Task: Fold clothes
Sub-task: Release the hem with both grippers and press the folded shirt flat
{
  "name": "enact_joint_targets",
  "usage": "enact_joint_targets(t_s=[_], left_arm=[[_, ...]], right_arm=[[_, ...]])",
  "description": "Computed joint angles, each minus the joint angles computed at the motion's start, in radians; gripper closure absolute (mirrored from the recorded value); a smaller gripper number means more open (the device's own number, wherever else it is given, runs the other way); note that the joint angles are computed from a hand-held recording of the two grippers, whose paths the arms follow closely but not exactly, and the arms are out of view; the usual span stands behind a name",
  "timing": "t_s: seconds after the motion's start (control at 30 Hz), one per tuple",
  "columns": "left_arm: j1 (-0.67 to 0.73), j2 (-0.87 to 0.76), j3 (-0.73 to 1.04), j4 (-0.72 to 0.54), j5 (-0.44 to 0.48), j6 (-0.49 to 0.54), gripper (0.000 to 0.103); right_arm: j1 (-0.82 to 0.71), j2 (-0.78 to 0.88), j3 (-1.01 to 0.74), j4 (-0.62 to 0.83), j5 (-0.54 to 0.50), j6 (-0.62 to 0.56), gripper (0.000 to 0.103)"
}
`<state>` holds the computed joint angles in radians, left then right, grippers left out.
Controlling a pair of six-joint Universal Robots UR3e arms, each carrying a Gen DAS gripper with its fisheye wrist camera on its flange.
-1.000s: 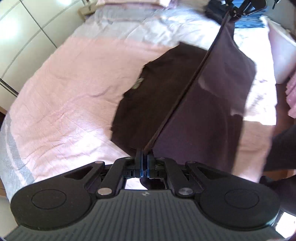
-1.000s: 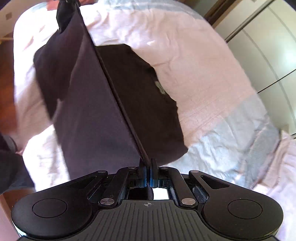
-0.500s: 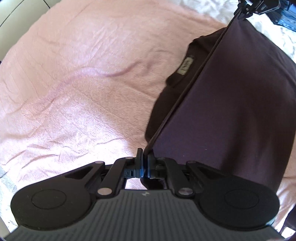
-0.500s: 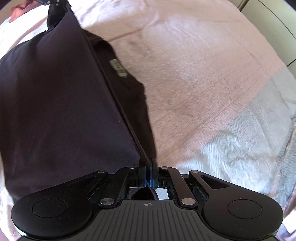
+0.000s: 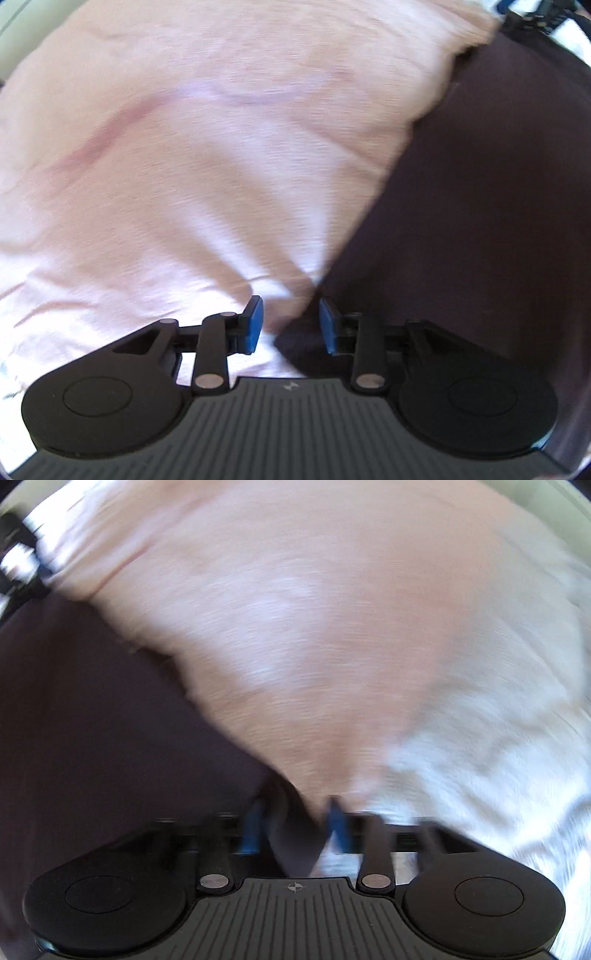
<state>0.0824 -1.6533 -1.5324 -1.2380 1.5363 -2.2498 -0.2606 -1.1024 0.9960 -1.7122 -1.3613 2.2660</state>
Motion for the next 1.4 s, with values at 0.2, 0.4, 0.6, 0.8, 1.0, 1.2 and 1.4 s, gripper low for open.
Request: enact_joint_targets(t_s=[0.2, 0.4, 0.6, 0.8, 1.0, 1.2, 1.4], left_arm=[[0.159, 0.142, 0.009, -0.098, -0.069, 0.015, 0.076], [0.297, 0.357, -0.102, -0.371, -0.233, -0.011, 0.070], [0.225, 0.422, -0.349, -0.191, -0.190, -0.041, 0.067], [0.167, 0.387, -0.322, -0.130, -0.124, -0.012, 0.067], [0.221, 0.566, -0.225, -0.346, -0.183, 0.118, 0.072], [0.141, 0.776, -0.254, -0.700, -0.255, 0.162, 0.071], [-0.007, 0.918, -0.475, -0.541, -0.077, 0.215, 0.069]], right_arm=[[-0.057, -0.239, 0.219, -0.085, 0.085, 0.176, 0.047], [-0.120, -0.598, 0.527, 0.014, 0.216, 0.192, 0.047], [-0.198, -0.838, 0.723, 0.231, 0.263, 0.103, 0.047], [-0.264, -0.826, 0.778, 0.189, 0.184, -0.022, 0.047], [-0.293, -0.996, 0.757, 0.189, 0.065, 0.117, 0.047], [-0.442, -1.257, 0.743, 0.681, 0.291, -0.078, 0.047], [-0.445, -1.344, 0.875, 0.745, 0.113, -0.196, 0.047]])
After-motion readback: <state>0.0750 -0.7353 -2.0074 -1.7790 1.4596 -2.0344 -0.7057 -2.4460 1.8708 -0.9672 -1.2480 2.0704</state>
